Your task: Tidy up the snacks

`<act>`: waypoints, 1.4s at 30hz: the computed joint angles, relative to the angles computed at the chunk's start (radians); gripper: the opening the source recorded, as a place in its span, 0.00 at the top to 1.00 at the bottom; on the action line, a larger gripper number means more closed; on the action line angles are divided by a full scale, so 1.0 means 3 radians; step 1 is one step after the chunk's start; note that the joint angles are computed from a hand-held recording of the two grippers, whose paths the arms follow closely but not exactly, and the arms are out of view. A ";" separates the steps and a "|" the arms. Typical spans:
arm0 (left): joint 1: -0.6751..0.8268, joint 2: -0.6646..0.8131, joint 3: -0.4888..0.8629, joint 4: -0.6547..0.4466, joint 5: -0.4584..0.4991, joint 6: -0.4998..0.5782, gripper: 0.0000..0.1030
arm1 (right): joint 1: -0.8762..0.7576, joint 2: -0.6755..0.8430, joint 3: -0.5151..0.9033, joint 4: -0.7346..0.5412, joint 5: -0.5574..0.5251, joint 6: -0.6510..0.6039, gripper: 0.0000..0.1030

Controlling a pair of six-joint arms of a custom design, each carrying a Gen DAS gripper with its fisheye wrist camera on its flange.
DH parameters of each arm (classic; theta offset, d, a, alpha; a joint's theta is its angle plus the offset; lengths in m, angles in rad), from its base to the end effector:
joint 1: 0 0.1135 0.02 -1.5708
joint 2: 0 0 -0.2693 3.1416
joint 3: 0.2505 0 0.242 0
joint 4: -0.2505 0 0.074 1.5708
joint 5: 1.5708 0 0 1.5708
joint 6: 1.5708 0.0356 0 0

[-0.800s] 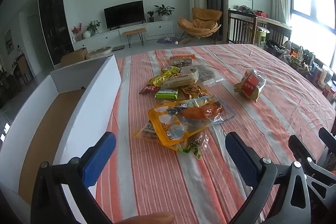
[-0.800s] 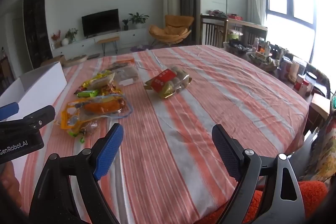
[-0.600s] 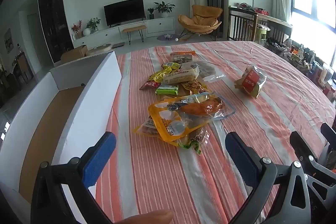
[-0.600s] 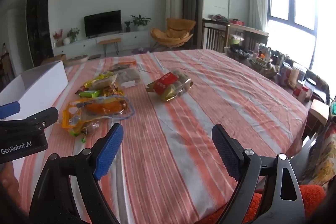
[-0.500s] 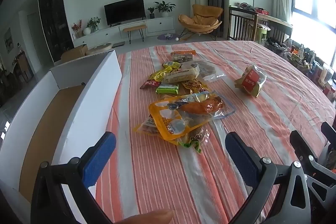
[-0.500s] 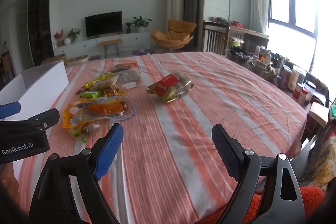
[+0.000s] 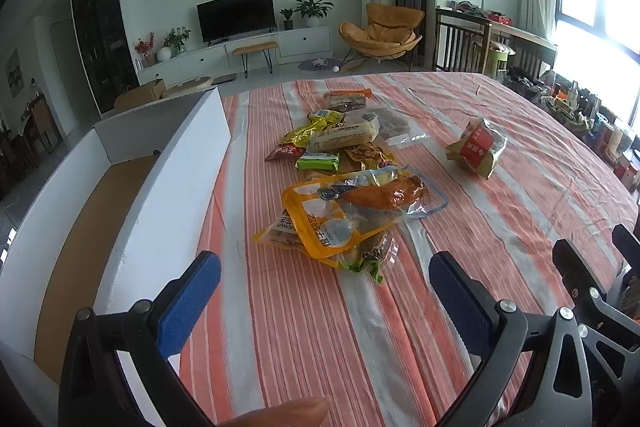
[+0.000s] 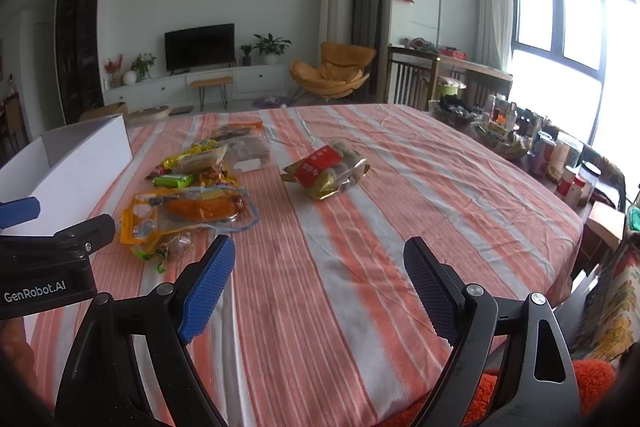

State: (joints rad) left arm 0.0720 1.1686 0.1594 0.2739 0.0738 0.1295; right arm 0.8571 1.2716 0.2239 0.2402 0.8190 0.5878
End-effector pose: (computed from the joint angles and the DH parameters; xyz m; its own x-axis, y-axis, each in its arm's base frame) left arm 0.1712 0.0097 0.1214 -0.6657 0.0811 -0.7418 0.0694 0.9965 0.0467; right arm 0.1360 0.1173 0.1267 -0.4966 0.0051 -0.8680 0.1078 0.9926 -0.0559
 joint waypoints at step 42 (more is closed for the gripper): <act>-0.0158 0.0728 -0.0086 0.0524 -0.0108 -0.0037 0.00 | -0.0071 0.0064 -0.0021 0.0109 -0.0089 -0.0018 0.14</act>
